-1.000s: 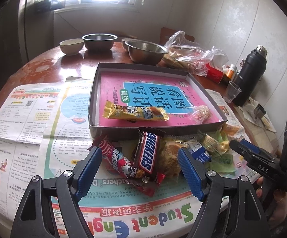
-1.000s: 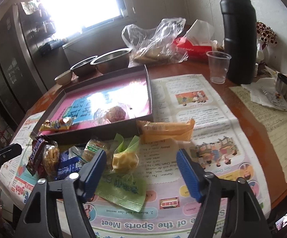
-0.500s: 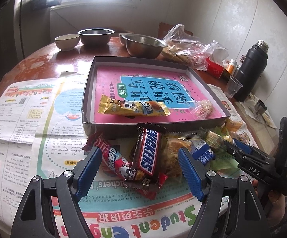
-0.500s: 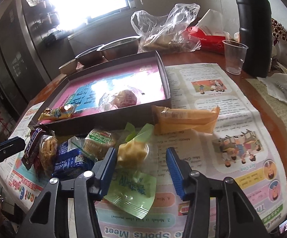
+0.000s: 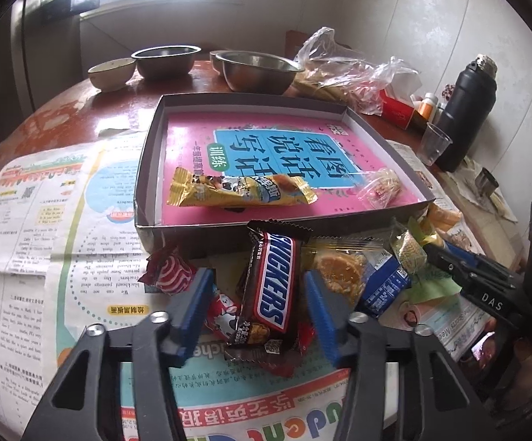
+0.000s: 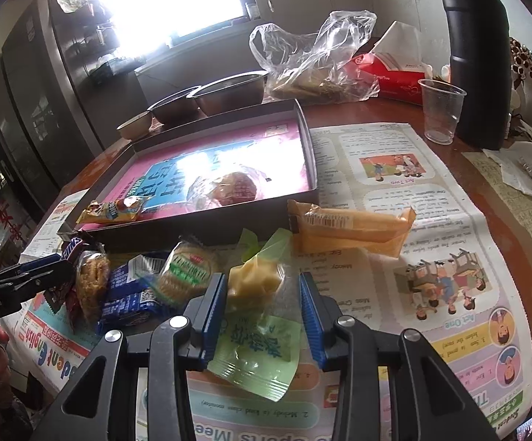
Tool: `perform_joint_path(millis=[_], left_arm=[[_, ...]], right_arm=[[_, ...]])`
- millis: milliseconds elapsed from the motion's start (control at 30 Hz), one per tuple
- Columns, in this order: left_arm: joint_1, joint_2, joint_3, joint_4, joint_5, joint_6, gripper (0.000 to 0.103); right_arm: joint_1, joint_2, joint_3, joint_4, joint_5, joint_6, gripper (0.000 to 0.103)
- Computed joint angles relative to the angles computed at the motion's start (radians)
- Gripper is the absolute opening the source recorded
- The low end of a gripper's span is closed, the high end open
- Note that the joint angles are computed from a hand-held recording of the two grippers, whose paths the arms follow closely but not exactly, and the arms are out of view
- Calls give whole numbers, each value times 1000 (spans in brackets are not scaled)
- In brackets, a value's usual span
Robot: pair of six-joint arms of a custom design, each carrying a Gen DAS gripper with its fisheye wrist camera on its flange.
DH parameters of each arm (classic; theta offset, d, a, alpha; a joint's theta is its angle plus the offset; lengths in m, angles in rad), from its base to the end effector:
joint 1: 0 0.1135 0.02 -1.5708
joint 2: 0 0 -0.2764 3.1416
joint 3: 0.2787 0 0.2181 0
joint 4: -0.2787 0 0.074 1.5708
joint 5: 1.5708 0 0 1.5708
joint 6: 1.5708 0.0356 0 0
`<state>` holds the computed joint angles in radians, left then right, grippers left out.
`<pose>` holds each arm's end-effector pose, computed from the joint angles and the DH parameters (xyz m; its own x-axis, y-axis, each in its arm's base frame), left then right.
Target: Organize snacks
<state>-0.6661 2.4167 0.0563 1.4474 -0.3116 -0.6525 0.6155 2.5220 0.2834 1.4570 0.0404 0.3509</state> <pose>0.1532 -0.1065 0.0211 -0.7620 -0.1362 -0.6331 -0.0275 0.9836 -0.1784 0.1968 0.1374 -0.0050 -0.7304 -0.0958 -0.6763 -0.3220 0.9215 0.2173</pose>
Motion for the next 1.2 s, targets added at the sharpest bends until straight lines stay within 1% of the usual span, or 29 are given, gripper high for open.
perform_joint_path(millis=[33, 100, 133, 233, 300, 433, 467, 600, 700, 733, 833, 1000, 1200], left_arm=[[8, 8, 0, 9, 17, 8, 42], [18, 15, 3, 10, 38, 22, 35], [19, 12, 6, -1, 41, 28, 33], [37, 1, 19, -34, 67, 41, 32], [55, -16, 41, -87, 88, 48, 32], [64, -42, 75, -160, 79, 47, 32], [67, -41, 78, -158, 81, 46, 32], [69, -17, 75, -124, 84, 45, 30], [78, 1, 59, -79, 98, 43, 29], [80, 10, 52, -60, 102, 42, 29], [78, 19, 40, -35, 105, 38, 29], [85, 50, 11, 42, 124, 27, 29], [76, 49, -22, 100, 125, 17, 29]], right_arm=[[-2, 2, -1, 3, 2, -1, 40], [-8, 4, -2, 6, 0, -5, 40], [-5, 4, -3, 7, 6, -4, 40], [5, 3, -1, 2, 22, -7, 40], [14, 3, 1, 0, 38, -12, 40], [18, 8, 7, 2, 43, -11, 40], [21, 8, 9, 1, 47, -9, 40], [25, 18, 16, 9, 51, -9, 40], [16, 37, 19, 34, 34, -14, 36], [8, 43, 18, 46, 19, -13, 33], [-26, 53, 13, 67, -52, -3, 32], [-18, 42, 4, 66, -43, -3, 32], [-21, 30, -18, 84, -37, 3, 32]])
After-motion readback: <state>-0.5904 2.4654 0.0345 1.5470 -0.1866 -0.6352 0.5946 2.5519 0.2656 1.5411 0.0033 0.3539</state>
